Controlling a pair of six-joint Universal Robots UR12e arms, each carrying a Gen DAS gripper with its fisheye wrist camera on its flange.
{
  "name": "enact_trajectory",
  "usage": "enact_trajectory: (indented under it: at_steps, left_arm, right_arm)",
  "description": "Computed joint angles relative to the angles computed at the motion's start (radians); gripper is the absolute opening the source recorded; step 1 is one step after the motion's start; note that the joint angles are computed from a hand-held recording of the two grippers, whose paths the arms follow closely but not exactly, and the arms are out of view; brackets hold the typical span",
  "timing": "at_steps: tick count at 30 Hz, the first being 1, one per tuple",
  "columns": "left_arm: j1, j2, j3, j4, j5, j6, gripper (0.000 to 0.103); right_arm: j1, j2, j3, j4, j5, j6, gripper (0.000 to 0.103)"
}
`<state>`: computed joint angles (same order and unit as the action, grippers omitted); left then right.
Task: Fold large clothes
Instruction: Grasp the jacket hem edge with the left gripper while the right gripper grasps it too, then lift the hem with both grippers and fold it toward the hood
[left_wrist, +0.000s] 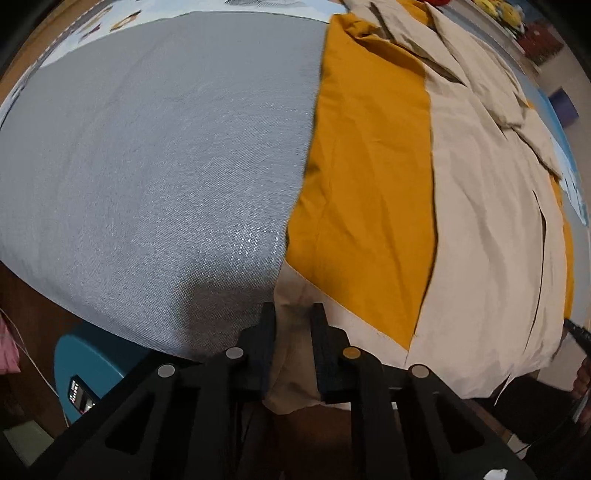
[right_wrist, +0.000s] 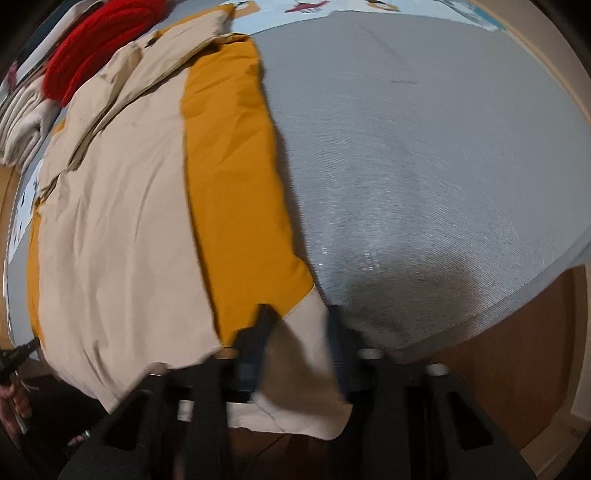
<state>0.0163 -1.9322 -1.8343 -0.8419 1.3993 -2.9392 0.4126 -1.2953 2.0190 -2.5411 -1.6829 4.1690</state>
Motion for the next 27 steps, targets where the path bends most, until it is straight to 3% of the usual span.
enact_trajectory:
  at_steps: [3, 12, 13, 14, 18, 27]
  left_arm:
    - [0.001, 0.003, 0.0, -0.012, -0.013, 0.015, 0.016]
    - [-0.015, 0.002, -0.009, 0.005, 0.052, 0.052, 0.018]
    - [-0.019, 0.005, -0.014, 0.015, 0.063, 0.063, 0.016]
    - [-0.02, 0.007, -0.017, 0.02, 0.064, 0.072, 0.007]
    - [-0.034, 0.022, -0.03, 0.041, 0.069, 0.09, 0.003]
    - [-0.012, 0.078, -0.026, 0.028, -0.032, 0.136, 0.002]
  right_arm:
    - [0.003, -0.004, 0.001, -0.018, -0.003, -0.006, 0.014]
    - [0.002, 0.002, -0.005, 0.022, 0.006, -0.019, 0.019]
    - [0.004, 0.005, -0.009, 0.028, 0.003, -0.023, 0.019]
    - [0.003, 0.007, -0.014, 0.032, 0.0, -0.028, 0.018]
    - [0.012, 0.013, -0.028, 0.034, -0.023, -0.045, 0.008]
    - [0.042, -0.025, -0.032, -0.043, -0.105, -0.078, 0.004]
